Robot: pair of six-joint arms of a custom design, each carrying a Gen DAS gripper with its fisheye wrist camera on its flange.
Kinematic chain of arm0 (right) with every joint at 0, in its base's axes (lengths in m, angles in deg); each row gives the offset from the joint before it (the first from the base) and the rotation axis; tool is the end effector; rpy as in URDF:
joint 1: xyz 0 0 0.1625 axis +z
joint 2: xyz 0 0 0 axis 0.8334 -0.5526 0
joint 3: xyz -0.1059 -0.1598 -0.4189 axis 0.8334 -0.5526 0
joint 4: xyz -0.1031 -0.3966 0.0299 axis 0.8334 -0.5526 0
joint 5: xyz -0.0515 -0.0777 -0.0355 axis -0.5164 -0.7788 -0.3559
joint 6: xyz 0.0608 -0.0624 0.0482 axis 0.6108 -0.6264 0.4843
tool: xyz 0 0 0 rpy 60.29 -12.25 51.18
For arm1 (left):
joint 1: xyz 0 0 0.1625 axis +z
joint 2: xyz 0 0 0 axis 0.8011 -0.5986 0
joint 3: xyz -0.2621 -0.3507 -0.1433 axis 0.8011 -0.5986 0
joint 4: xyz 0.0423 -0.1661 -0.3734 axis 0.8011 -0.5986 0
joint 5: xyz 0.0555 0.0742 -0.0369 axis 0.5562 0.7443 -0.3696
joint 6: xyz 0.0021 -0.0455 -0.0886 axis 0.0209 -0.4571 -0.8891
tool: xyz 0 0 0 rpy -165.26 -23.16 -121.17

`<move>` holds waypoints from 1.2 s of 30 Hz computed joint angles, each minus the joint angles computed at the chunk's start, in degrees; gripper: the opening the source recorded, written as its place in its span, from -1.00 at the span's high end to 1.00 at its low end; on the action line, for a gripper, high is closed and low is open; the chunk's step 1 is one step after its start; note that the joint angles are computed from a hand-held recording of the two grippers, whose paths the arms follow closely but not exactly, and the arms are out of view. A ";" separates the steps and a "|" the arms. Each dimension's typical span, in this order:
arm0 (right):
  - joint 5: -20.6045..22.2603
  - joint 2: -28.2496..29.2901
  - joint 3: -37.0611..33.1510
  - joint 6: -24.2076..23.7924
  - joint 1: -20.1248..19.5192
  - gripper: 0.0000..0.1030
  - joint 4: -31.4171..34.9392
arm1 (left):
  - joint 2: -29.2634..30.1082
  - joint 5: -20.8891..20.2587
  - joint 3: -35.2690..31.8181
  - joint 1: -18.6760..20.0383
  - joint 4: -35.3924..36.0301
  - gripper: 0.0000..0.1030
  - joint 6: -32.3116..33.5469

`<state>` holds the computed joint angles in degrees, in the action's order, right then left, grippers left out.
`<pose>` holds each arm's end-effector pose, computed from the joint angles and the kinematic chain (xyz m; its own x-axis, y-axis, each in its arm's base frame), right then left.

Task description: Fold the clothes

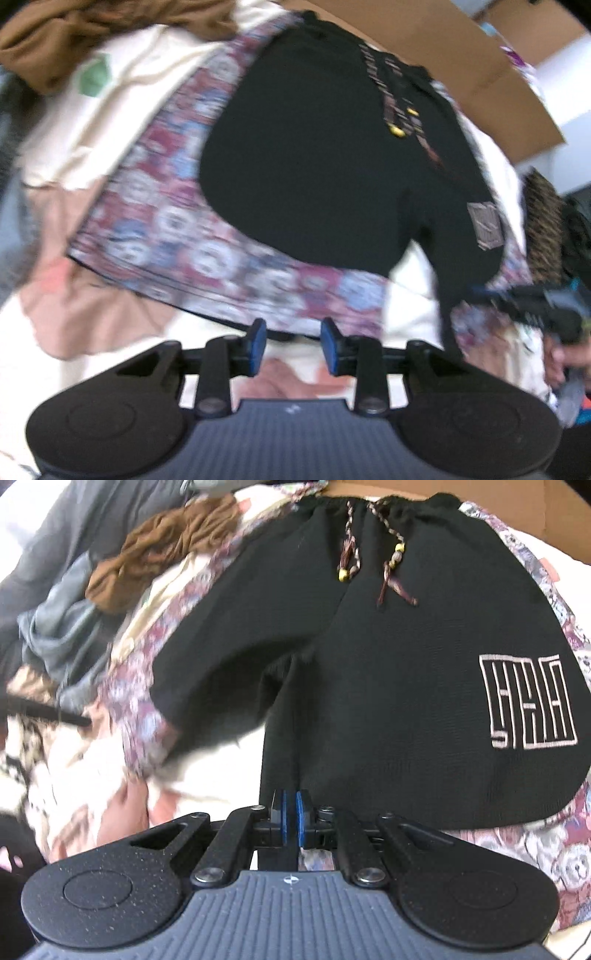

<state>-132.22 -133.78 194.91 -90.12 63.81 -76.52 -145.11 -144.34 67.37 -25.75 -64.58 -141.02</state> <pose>0.3372 -0.3511 0.1590 -0.7378 -0.6532 0.1704 -0.6409 0.7571 0.1270 -0.0839 -0.2301 0.4384 -0.9086 0.1179 -0.4006 0.1735 0.9792 -0.1053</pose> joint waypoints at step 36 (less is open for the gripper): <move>-0.50 -1.41 1.25 2.82 -1.42 0.89 -0.44 | -2.71 -4.28 10.96 -17.90 -3.49 0.03 -0.82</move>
